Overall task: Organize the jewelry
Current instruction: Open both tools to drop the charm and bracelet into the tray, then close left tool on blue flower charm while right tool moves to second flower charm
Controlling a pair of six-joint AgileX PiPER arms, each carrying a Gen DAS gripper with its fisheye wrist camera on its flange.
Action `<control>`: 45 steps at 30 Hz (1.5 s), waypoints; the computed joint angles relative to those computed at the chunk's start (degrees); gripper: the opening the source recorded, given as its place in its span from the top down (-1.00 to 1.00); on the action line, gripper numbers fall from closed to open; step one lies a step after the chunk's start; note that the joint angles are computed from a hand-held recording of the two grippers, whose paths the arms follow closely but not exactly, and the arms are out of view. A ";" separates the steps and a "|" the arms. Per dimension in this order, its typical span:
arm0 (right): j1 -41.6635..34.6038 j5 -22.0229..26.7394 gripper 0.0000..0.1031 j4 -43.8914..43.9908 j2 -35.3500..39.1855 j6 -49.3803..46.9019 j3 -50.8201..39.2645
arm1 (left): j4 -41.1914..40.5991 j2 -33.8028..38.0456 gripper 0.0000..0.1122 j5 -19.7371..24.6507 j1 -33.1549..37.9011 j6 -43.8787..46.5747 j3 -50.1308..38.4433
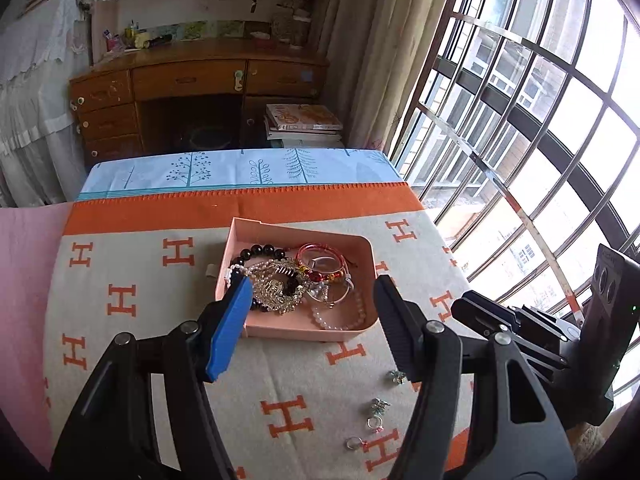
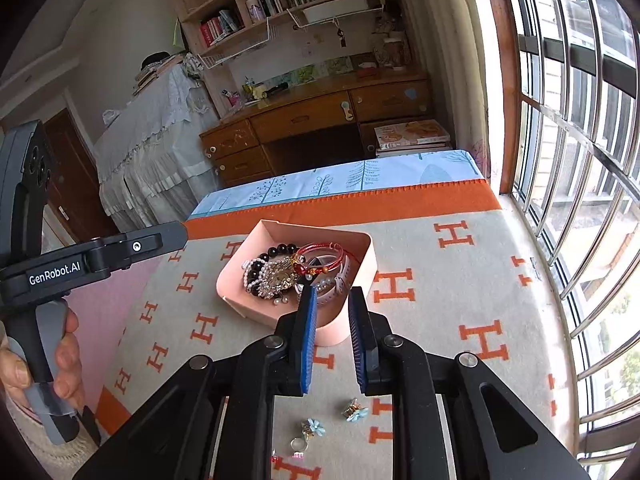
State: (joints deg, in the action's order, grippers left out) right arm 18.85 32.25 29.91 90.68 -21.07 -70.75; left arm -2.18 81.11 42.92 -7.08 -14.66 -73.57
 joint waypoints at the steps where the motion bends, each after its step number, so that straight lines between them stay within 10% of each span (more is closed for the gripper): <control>1: -0.45 0.14 0.68 0.42 -1.65 -0.69 1.34 | 1.10 -1.02 -0.07 0.43 -1.27 -1.42 0.22; 22: -14.57 8.49 0.32 7.25 -29.16 -16.21 24.06 | 13.53 -13.31 -0.14 -0.29 -21.84 -17.10 12.48; 45: -12.34 -1.38 0.32 13.03 -16.92 -23.71 32.24 | 1.72 2.85 -0.08 -24.17 -20.70 1.95 28.91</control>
